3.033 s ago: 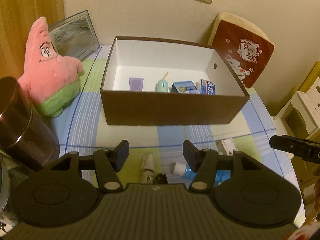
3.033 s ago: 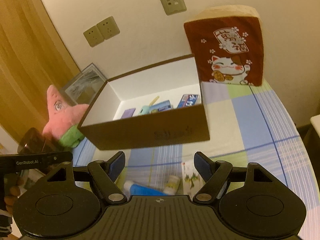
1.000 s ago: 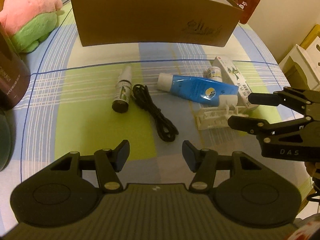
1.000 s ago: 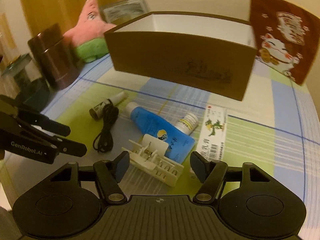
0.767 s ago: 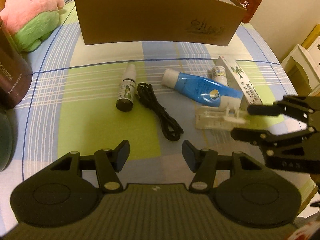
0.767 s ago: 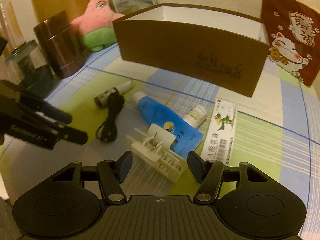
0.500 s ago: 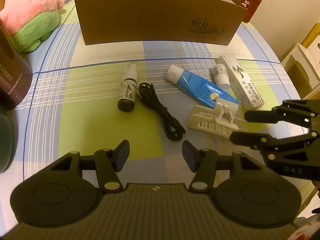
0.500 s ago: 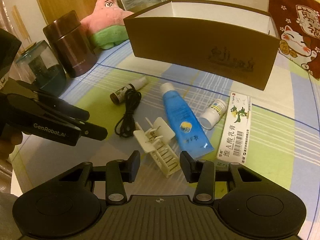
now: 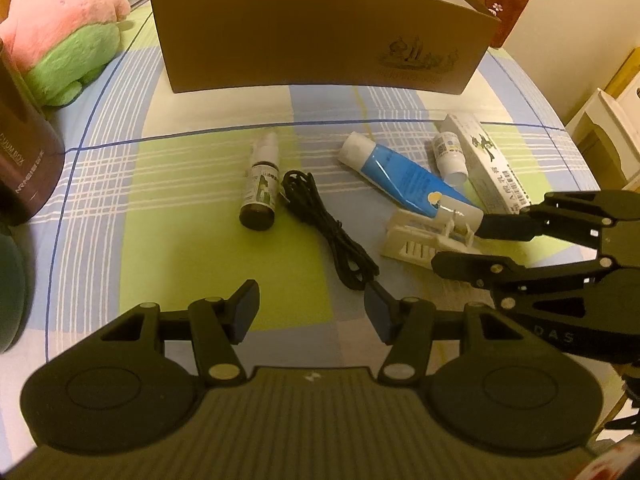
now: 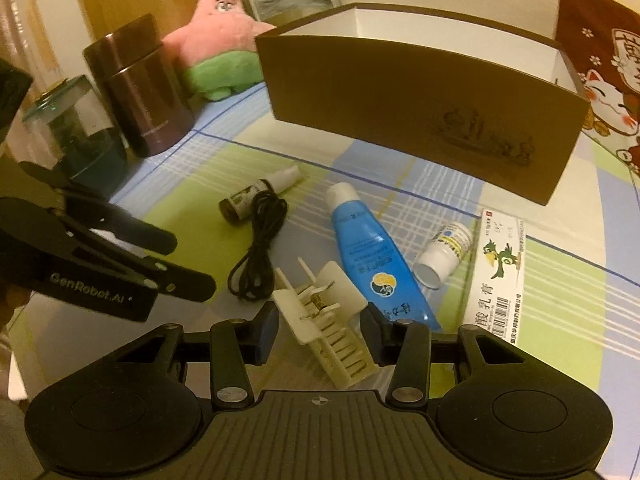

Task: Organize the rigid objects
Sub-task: 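Grasp the white plastic rack with the right tool while the left tool approaches the black cable, then close the left tool on the black cable and lift it while the right tool holds the rack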

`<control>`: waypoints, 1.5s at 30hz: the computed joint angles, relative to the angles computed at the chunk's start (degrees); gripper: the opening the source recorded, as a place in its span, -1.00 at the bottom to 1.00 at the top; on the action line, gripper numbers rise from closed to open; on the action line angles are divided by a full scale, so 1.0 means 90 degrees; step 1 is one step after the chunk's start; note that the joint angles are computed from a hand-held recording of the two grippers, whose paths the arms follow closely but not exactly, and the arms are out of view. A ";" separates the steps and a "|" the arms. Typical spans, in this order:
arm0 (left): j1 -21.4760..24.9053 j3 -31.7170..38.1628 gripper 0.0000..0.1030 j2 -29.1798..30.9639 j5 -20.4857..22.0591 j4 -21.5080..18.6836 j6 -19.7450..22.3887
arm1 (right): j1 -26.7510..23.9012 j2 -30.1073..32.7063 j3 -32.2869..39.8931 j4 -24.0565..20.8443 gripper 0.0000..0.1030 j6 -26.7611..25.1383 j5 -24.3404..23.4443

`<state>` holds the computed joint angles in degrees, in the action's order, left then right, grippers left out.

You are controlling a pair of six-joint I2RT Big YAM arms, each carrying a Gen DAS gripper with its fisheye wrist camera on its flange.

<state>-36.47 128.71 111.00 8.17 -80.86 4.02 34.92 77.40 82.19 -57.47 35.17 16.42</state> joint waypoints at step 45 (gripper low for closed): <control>-0.0009 0.0657 -0.38 0.0626 -0.0029 -0.0095 -0.0108 | -0.0004 0.0257 0.0263 -0.0338 -0.18 0.0996 0.0312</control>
